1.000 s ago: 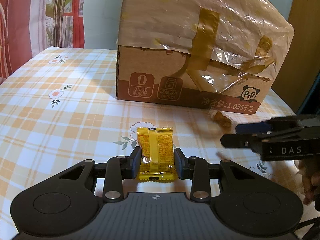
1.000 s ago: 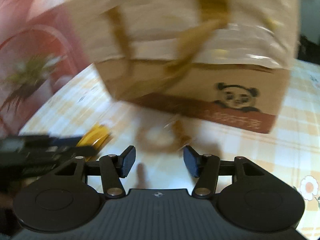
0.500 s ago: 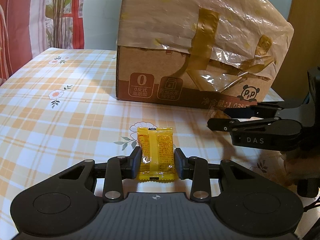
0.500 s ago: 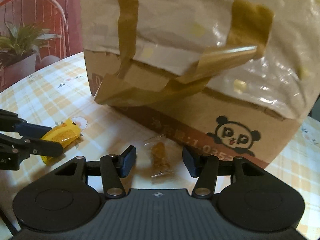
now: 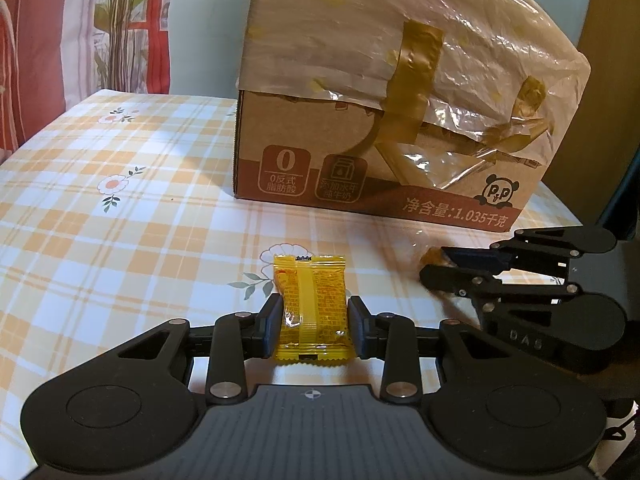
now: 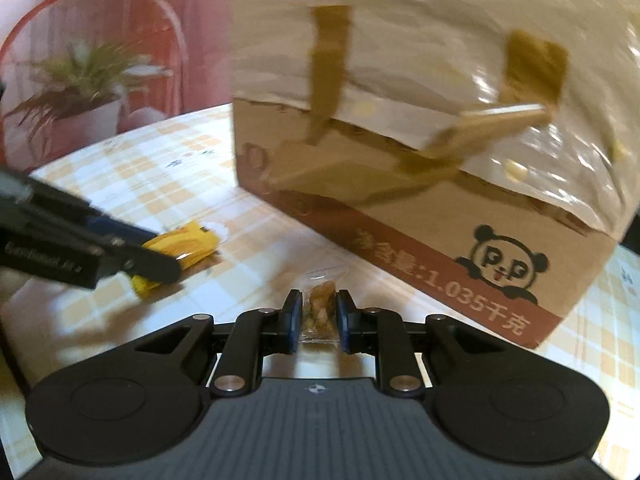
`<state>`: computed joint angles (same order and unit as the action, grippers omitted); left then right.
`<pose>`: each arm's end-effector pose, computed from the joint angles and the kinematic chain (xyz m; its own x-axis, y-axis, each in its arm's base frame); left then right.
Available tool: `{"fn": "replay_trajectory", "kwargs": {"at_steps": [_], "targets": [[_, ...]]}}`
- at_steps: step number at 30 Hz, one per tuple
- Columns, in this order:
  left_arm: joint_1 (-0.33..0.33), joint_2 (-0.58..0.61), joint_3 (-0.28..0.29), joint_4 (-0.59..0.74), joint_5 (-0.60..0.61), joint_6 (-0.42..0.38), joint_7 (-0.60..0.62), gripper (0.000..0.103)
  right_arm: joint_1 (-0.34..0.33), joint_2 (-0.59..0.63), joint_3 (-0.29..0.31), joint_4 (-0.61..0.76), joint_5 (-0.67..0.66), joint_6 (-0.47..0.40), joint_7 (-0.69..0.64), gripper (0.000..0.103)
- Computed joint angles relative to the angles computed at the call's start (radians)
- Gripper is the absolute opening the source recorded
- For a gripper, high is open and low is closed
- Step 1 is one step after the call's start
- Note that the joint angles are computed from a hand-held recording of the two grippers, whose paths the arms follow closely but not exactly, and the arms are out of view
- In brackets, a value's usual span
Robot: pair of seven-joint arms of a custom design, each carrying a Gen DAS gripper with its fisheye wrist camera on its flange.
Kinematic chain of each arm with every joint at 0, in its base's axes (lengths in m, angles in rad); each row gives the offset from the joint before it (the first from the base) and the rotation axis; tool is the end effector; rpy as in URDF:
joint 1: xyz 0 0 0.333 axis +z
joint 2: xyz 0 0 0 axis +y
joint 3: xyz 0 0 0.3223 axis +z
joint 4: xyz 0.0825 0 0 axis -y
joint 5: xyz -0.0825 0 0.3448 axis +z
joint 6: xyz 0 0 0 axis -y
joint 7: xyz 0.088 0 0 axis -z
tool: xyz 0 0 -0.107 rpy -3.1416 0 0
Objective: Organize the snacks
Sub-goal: 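Grasp the yellow candy with left tool while right tool grasps the clear nut packet, then lift both snacks over the box and open both tools to drop them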
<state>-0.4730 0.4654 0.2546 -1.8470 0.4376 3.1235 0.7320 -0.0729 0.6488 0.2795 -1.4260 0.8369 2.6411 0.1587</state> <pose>0.6298 -0.2028 0.4001 0.0328 -0.9838 0.1765 -0.6788 -0.1515 -0.7185 0.7249 0.0790 0.4047 0.7442 -0.6651 0.0610 -0.3813 -0.4981 -0.7788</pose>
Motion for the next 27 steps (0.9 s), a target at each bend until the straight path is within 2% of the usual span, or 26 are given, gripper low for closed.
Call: {"fn": "replay_trajectory", "kwargs": {"at_steps": [4, 16, 22, 27], "targets": [[0.005, -0.002, -0.006, -0.003, -0.005, 0.001, 0.005, 0.037, -0.002, -0.005, 0.011, -0.014, 0.003, 0.005, -0.046, 0.02], [0.0, -0.008, 0.003, -0.009, 0.002, 0.005, 0.005, 0.036, -0.003, 0.013, -0.013, 0.032, -0.014, -0.067, 0.026, 0.02], [-0.032, -0.021, 0.044, -0.028, 0.008, 0.034, -0.004, 0.036, 0.0, 0.007, -0.018, 0.026, -0.015, -0.061, 0.038, 0.02], [-0.116, -0.028, 0.142, -0.041, 0.014, 0.079, -0.021, 0.036, -0.018, -0.028, -0.018, -0.007, 0.02, -0.071, 0.093, 0.02]]}}
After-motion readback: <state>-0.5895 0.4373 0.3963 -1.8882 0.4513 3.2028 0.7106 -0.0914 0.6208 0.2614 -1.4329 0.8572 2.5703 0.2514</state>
